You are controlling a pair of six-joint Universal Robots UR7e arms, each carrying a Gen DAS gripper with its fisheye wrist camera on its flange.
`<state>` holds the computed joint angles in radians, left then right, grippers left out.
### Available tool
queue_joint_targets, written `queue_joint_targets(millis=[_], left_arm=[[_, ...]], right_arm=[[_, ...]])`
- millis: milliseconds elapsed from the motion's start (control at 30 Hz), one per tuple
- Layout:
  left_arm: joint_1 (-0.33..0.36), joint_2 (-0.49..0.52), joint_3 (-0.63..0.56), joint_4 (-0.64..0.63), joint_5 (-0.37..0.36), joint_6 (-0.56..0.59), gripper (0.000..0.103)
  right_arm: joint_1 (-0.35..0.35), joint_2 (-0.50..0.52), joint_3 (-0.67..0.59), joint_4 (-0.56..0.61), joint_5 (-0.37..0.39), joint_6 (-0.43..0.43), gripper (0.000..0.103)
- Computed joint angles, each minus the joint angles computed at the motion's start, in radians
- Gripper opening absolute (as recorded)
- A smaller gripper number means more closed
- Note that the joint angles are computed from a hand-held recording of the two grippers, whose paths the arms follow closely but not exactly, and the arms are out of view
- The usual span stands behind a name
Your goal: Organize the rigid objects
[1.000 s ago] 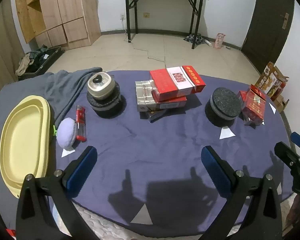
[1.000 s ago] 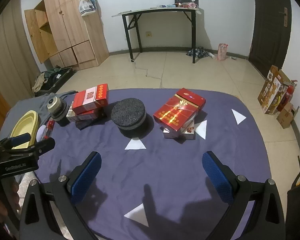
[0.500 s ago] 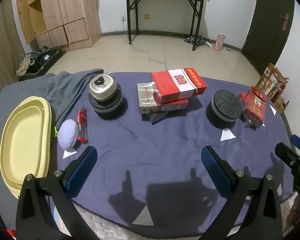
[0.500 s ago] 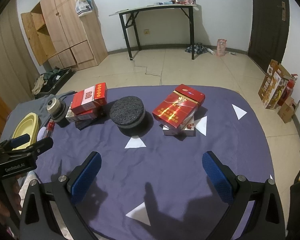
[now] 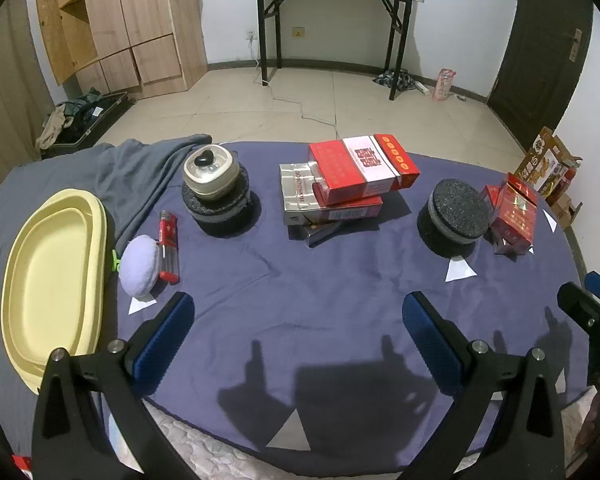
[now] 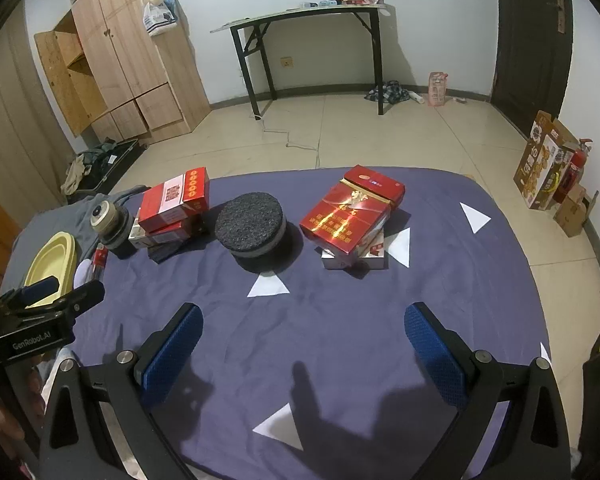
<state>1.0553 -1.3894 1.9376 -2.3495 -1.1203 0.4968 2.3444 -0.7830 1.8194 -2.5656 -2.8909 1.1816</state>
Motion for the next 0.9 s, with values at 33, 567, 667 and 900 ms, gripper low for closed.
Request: queue_joint_targets(millis=[33, 567, 667, 900], left_arm=[[-0.001, 0.000, 0.000, 0.001, 0.002, -0.001, 0.103], [0.006, 0.006, -0.013, 0.031, 0.005, -0.029, 0.103], [0.006, 0.006, -0.012, 0.028, 0.001, -0.026, 0.103], [0.008, 0.009, -0.020, 0.034, 0.001, -0.039, 0.103]], right_arm=[[0.000, -0.001, 0.000, -0.001, 0.000, 0.000, 0.103], [-0.002, -0.012, -0.004, 0.039, 0.012, 0.033, 0.103], [-0.002, -0.013, -0.005, 0.045, 0.011, 0.035, 0.103], [-0.003, -0.020, -0.001, 0.058, 0.023, 0.058, 0.103]])
